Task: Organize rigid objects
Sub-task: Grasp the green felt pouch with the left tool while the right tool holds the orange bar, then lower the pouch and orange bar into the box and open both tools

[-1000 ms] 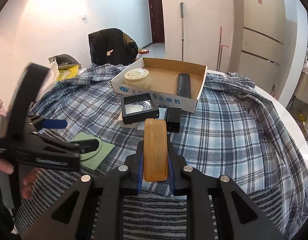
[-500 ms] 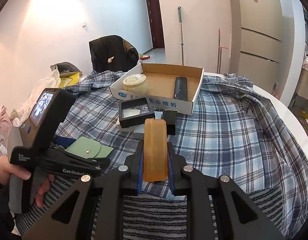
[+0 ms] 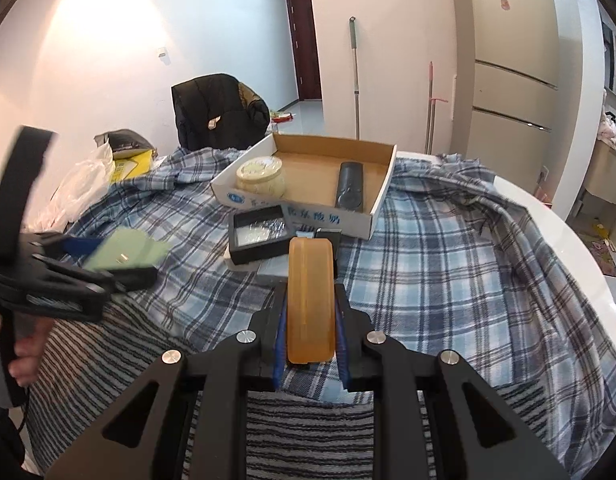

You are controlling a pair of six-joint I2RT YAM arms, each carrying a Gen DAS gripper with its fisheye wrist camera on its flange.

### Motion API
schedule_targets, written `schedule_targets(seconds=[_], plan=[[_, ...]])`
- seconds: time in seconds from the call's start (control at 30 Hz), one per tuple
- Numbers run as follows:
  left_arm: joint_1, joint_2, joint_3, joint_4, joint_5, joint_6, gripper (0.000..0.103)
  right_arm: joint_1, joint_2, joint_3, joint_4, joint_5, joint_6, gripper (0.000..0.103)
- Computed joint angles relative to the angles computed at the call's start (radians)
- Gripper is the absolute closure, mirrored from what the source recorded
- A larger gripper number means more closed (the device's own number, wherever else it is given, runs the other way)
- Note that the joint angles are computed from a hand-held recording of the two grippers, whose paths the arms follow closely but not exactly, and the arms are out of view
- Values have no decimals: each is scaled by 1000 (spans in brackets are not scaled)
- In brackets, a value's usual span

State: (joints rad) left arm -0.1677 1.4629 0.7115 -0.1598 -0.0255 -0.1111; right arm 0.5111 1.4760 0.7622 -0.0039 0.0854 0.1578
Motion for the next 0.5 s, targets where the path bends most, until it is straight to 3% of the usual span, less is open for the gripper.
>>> schedule_targets(seconds=[0.1, 0.3, 0.5], plan=[[-3, -122, -38, 48, -25, 55, 2, -5, -39, 21, -34, 18, -11, 84], [-18, -230, -36, 186, -59, 84, 2, -19, -74, 144, -105, 26, -40, 84], [-65, -145, 91, 379, -139, 129, 2, -45, 62, 416, -135, 62, -46, 84]])
